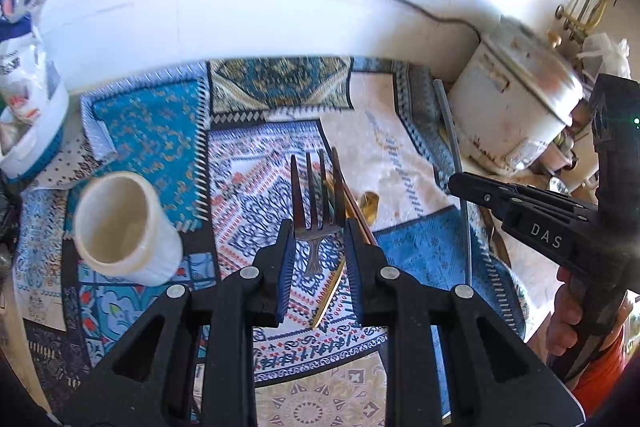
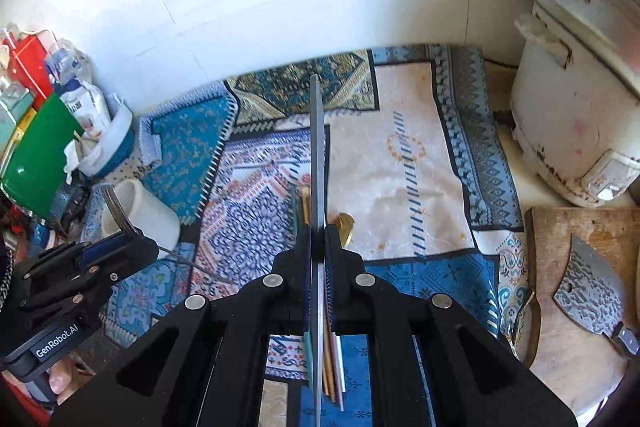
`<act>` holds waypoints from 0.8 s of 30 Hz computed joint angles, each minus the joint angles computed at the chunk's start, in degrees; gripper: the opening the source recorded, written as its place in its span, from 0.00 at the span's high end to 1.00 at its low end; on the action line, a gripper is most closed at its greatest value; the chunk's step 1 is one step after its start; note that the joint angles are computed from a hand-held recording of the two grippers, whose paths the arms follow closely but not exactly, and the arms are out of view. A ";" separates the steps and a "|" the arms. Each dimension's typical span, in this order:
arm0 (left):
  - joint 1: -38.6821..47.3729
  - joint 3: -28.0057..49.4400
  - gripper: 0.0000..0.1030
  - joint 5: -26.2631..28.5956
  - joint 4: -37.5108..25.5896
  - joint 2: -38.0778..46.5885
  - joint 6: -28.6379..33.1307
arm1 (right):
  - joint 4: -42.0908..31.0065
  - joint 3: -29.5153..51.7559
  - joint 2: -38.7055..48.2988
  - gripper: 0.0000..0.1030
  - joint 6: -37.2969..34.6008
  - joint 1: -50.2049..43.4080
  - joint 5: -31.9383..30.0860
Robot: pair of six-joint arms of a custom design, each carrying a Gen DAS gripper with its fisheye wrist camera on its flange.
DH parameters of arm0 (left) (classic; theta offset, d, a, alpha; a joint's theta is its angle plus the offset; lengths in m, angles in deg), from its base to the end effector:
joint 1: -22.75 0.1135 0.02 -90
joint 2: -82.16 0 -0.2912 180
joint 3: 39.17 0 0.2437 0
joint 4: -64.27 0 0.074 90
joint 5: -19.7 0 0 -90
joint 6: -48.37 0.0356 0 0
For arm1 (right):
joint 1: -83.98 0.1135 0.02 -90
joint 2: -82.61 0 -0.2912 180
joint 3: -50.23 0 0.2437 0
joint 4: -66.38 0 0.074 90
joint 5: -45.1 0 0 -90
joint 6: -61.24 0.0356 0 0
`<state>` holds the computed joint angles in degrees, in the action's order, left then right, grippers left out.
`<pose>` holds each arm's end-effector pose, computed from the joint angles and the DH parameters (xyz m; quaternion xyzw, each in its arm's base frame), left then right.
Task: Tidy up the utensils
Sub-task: 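Carry the fork and grey stick with both tools over the white cup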
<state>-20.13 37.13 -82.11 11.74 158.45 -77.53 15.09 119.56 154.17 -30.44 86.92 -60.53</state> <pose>0.1962 -0.1722 0.3101 0.0244 0.9422 -0.1275 0.3088 0.2350 0.0217 0.2932 -0.0805 0.9385 0.1325 0.3087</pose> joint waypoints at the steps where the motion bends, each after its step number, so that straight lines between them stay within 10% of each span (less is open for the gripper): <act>1: 0.22 0.10 0.77 -0.39 -0.47 -0.94 0.16 | 0.15 0.55 -0.21 0.94 0.73 0.93 0.19; 24: 21.80 2.53 0.77 -3.06 -9.86 -19.81 8.61 | 7.25 16.19 9.78 0.94 9.91 27.17 6.68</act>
<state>1.67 39.67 -85.17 1.89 138.64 -68.92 22.34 135.75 163.95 -20.52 114.09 -53.85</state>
